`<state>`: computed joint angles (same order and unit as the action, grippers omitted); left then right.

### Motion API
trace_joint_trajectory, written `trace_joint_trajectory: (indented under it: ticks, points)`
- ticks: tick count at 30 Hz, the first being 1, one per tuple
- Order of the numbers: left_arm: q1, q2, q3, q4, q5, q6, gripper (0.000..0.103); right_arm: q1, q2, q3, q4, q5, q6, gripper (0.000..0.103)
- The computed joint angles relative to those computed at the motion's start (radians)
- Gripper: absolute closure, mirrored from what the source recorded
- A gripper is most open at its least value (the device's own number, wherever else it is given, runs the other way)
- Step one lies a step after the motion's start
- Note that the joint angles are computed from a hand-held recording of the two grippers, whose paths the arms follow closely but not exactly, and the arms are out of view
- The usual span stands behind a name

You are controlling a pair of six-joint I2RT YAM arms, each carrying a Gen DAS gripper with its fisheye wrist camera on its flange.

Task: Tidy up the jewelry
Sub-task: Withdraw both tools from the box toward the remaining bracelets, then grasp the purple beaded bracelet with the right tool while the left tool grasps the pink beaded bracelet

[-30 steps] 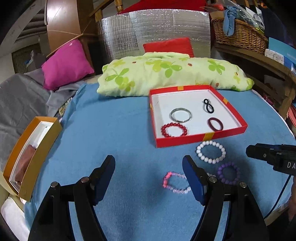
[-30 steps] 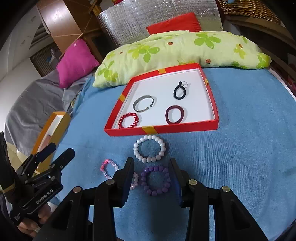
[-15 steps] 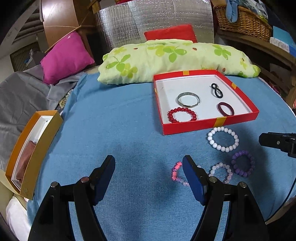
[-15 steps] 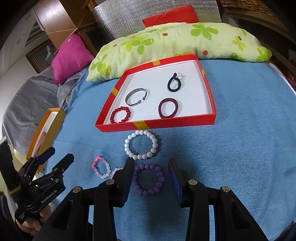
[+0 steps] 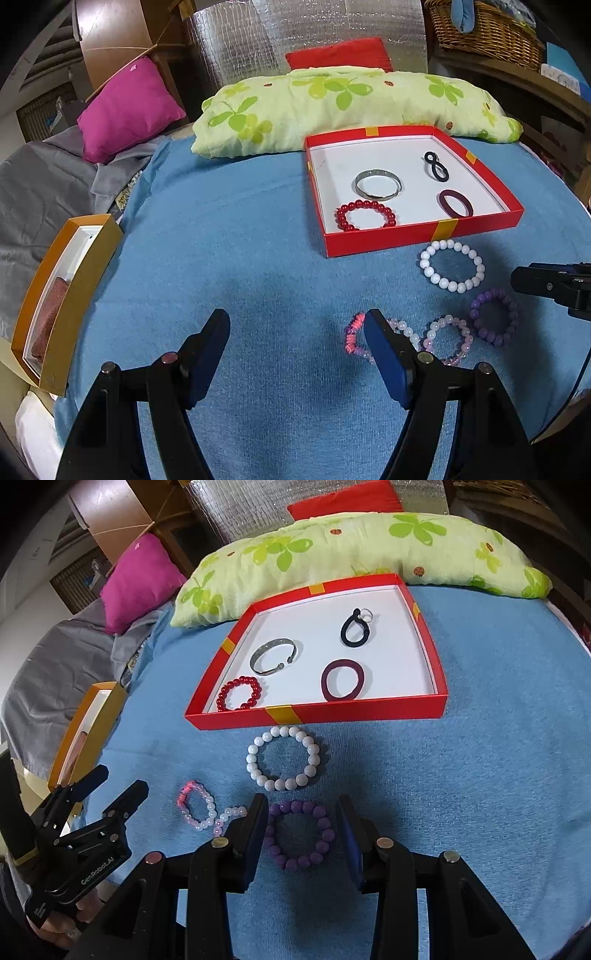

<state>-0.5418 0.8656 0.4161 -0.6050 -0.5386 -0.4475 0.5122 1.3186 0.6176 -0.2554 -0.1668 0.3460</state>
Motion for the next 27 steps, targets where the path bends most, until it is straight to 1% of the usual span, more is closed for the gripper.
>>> trace_joint_trajectory:
  ticks: [9, 16, 20, 27]
  points:
    - [0.128, 0.027, -0.022, 0.028, 0.13, 0.044, 0.027, -0.013, 0.035, 0.009, 0.018, -0.005, 0.015, 0.062]
    - [0.206, 0.037, -0.04, 0.041, 0.181, 0.086, 0.027, -0.035, 0.063, 0.016, 0.019, -0.006, 0.006, 0.062]
    - [0.206, 0.017, -0.044, 0.033, 0.196, 0.102, 0.027, -0.059, 0.061, 0.015, 0.011, -0.026, -0.009, 0.062]
    - [0.205, 0.047, -0.055, 0.047, 0.199, 0.118, 0.027, -0.067, 0.077, 0.0, -0.008, -0.01, -0.078, 0.062]
